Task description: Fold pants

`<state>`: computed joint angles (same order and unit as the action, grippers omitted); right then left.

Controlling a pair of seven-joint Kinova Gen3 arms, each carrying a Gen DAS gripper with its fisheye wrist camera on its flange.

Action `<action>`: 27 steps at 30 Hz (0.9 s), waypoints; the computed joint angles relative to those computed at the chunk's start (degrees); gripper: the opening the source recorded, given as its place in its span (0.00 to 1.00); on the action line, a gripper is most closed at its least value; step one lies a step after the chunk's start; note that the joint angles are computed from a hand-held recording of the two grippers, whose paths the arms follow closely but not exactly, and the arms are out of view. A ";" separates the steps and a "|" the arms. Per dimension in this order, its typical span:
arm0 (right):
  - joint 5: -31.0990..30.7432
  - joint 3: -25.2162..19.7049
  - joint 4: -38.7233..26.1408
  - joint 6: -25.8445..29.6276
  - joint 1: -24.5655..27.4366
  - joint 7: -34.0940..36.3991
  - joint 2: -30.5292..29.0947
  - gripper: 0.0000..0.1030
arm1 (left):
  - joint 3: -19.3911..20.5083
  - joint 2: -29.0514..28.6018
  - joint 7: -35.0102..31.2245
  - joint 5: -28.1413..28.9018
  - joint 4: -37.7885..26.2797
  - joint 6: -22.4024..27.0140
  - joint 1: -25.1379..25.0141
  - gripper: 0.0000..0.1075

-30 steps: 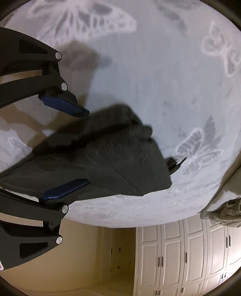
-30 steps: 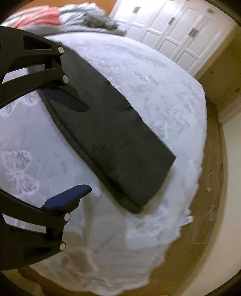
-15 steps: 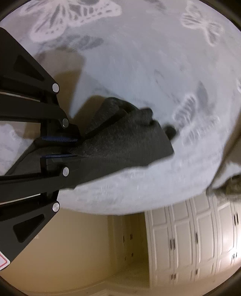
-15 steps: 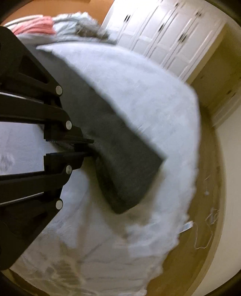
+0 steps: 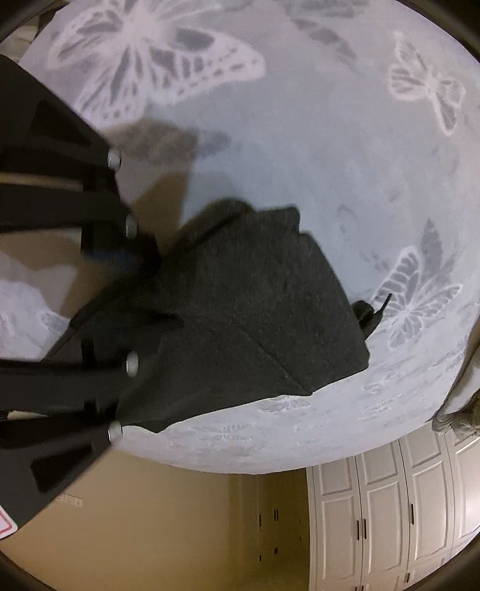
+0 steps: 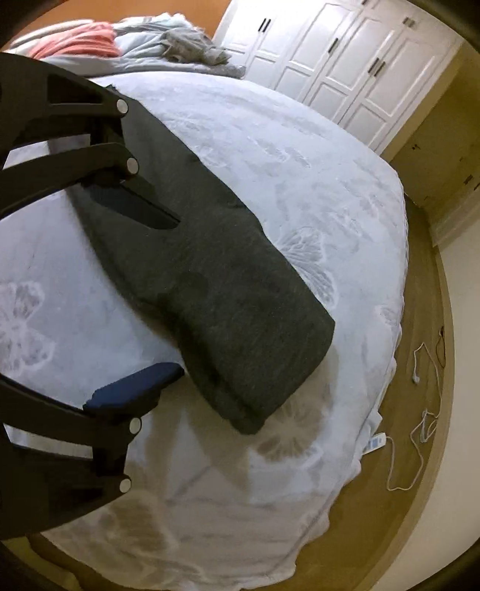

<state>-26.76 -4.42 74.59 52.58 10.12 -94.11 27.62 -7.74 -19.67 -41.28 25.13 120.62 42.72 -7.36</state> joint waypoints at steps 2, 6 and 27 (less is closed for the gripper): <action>-2.26 2.88 0.07 -0.53 -2.11 0.35 0.24 0.76 | -0.86 -0.38 -0.12 2.68 1.72 -3.40 0.44 0.43; -6.77 4.28 0.00 -0.85 -3.22 6.26 0.84 0.06 | -2.64 0.41 -2.81 4.47 3.16 -6.93 2.11 0.26; 3.95 -4.97 -1.50 -7.58 -2.72 5.44 -4.25 0.06 | 4.37 0.16 2.77 -4.84 -2.06 -1.80 -0.68 0.09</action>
